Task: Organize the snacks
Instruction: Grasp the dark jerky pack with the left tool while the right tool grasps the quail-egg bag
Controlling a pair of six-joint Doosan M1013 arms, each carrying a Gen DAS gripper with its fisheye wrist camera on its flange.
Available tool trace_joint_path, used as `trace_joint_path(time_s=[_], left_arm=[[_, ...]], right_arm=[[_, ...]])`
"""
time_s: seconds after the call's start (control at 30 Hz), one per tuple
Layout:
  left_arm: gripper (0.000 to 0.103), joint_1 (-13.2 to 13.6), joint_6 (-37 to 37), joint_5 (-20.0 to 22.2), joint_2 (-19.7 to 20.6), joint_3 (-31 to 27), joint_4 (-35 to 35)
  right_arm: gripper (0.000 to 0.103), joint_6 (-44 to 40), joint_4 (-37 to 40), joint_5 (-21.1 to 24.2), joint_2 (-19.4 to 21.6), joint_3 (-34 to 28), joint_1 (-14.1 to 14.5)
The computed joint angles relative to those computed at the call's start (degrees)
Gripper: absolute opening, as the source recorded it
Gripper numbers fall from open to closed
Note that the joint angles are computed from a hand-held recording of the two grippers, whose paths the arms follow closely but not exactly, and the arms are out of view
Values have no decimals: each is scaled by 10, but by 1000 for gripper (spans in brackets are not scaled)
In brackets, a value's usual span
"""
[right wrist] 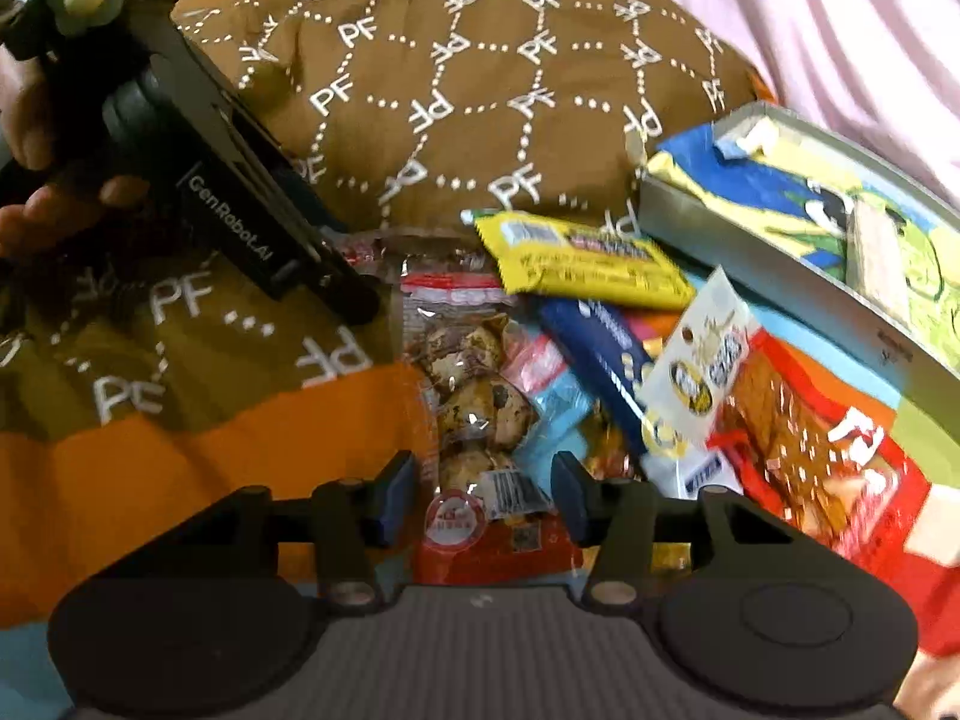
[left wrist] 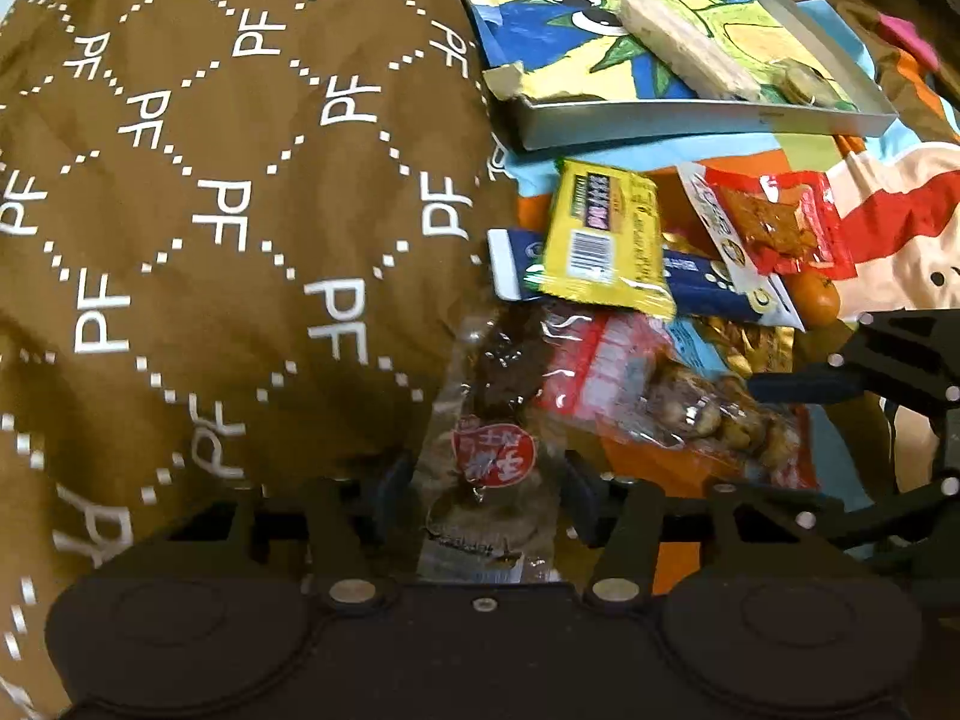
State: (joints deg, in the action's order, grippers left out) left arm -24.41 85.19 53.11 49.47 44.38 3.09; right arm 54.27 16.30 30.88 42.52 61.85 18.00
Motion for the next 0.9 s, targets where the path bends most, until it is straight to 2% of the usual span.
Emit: trace_joint_path(time_s=[0.2, 0.33, 0.47, 0.53, 0.6, 0.7, 0.9], left_arm=[[54, -11, -45, -24, -17, 33, 29], [54, -14, -61, -25, -21, 38, 35], [55, -14, -56, -19, -24, 37, 22], [60, -16, -56, -17, -23, 34, 29], [73, -18, -61, -14, -20, 31, 40], [82, -24, -64, -18, -14, 24, 68], [84, -32, -46, -14, 4, 3, 120]], right_arm=[[55, 9, 13, 34, -20, 23, -9], [56, 16, 38, 56, -30, 34, -15], [59, 12, 49, 47, -47, 62, -18], [65, 16, 44, 35, -53, 74, -18], [67, 19, 31, 26, -54, 76, -15], [75, 16, 18, 5, -52, 77, -9], [81, 3, 27, -4, -41, 68, -9]])
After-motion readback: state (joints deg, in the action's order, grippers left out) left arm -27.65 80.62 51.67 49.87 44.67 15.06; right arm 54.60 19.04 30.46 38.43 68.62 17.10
